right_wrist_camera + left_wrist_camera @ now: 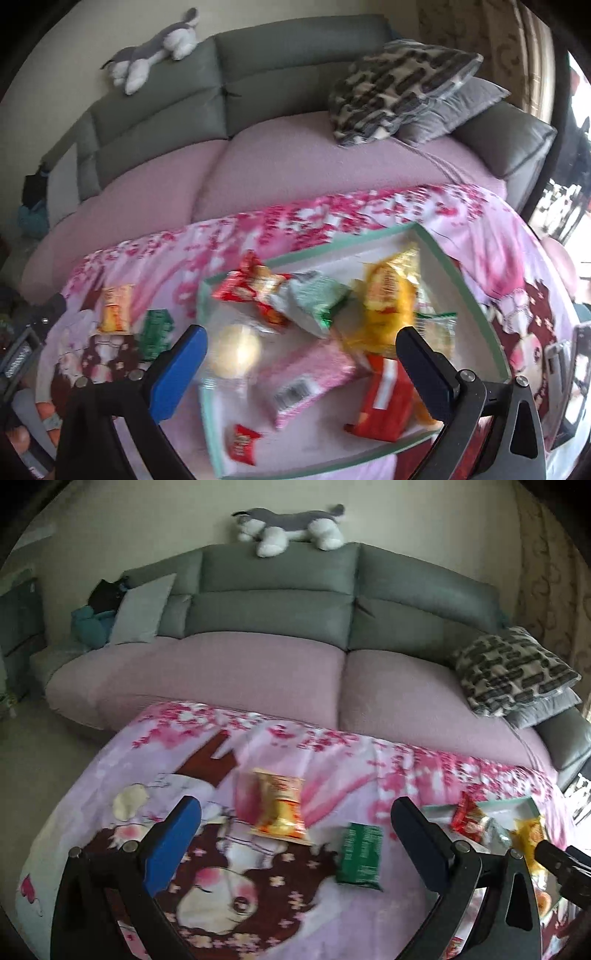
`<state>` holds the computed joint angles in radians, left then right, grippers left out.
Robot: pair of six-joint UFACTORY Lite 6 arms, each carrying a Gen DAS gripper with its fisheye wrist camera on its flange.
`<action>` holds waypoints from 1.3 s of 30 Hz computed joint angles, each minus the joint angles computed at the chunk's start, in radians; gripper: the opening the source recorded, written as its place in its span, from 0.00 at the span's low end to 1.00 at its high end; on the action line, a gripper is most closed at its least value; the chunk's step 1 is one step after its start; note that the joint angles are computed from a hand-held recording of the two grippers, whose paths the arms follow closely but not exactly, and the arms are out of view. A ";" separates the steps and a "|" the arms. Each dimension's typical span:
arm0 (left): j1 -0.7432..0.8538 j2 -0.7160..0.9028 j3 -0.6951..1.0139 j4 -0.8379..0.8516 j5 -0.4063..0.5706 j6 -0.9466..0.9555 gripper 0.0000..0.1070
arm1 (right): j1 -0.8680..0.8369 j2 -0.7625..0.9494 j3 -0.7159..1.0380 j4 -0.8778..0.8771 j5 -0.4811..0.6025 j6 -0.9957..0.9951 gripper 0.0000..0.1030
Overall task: Organize snacks
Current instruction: 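Move both tools back over the chip bag and green box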
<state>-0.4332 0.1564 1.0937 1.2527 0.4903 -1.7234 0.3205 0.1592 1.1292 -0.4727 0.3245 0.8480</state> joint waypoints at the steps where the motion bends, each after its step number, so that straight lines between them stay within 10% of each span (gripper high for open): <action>1: 0.012 -0.013 -0.017 0.015 -0.005 -0.013 0.96 | 0.013 0.007 0.013 -0.002 0.002 0.002 1.00; 23: 0.414 -0.242 -0.284 -0.057 -0.156 0.094 0.96 | 0.369 0.449 0.585 -0.009 0.181 0.037 1.00; 39: 0.422 0.008 -0.136 0.080 -0.352 -0.024 0.96 | 0.384 0.754 0.868 0.082 0.266 -0.009 0.99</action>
<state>-0.0114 0.1641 0.9575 1.3322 0.1383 -1.7470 0.7048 0.9128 1.9976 -0.3906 0.5900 0.8386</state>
